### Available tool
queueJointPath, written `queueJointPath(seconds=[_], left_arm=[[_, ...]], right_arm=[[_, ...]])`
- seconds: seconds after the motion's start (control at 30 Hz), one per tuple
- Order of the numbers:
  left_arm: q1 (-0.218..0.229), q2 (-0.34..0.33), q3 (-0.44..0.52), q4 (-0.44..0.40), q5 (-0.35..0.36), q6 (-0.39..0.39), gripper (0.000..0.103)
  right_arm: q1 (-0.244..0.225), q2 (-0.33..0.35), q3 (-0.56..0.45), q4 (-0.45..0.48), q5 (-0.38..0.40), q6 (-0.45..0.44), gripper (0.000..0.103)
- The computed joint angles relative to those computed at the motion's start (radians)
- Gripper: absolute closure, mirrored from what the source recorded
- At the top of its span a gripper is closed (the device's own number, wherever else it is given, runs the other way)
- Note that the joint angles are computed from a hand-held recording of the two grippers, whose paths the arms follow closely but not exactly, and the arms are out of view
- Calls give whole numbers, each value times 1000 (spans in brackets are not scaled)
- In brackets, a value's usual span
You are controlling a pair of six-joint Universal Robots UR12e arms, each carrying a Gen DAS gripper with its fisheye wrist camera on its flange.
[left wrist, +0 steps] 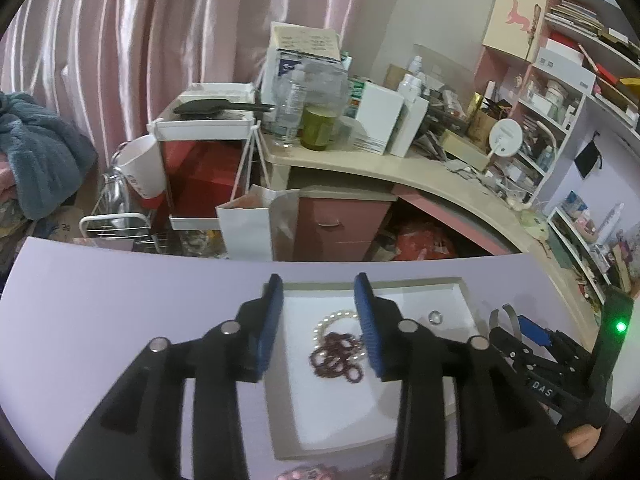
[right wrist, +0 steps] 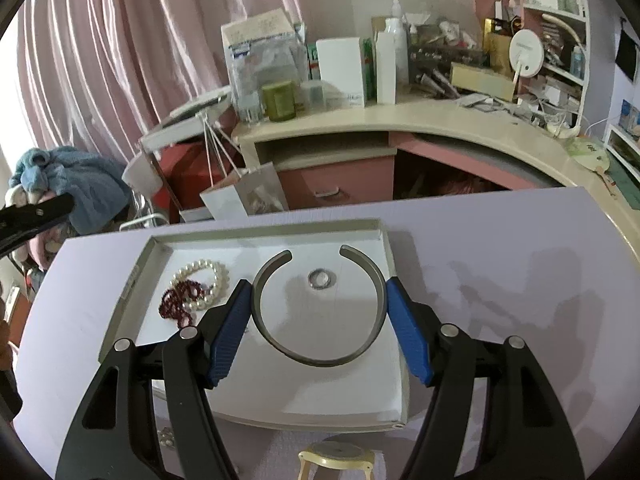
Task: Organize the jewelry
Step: 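Open the right tool to release the cuff bangle into the tray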
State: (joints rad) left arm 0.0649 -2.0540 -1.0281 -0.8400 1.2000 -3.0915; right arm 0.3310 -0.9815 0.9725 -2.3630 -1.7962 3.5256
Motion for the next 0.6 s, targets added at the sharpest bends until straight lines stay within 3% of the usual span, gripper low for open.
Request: queueJointPath(seconds=[0.2,0.37,0.5,0.6], left_arm=[[6,18,-39,24,16,-1,55],[8,22,-51,15,19,-9,54],[8,24,-56,22,20,-11,54],[9,33,-72,40,23,-7,52]], right_arm=[[-4,38,-54,111,34,-3,34],[-2,79,-118,193,3,-19,34],[-4,97,-152,208,-8,-16,32],[-6,59,-93,135,7,4,24]])
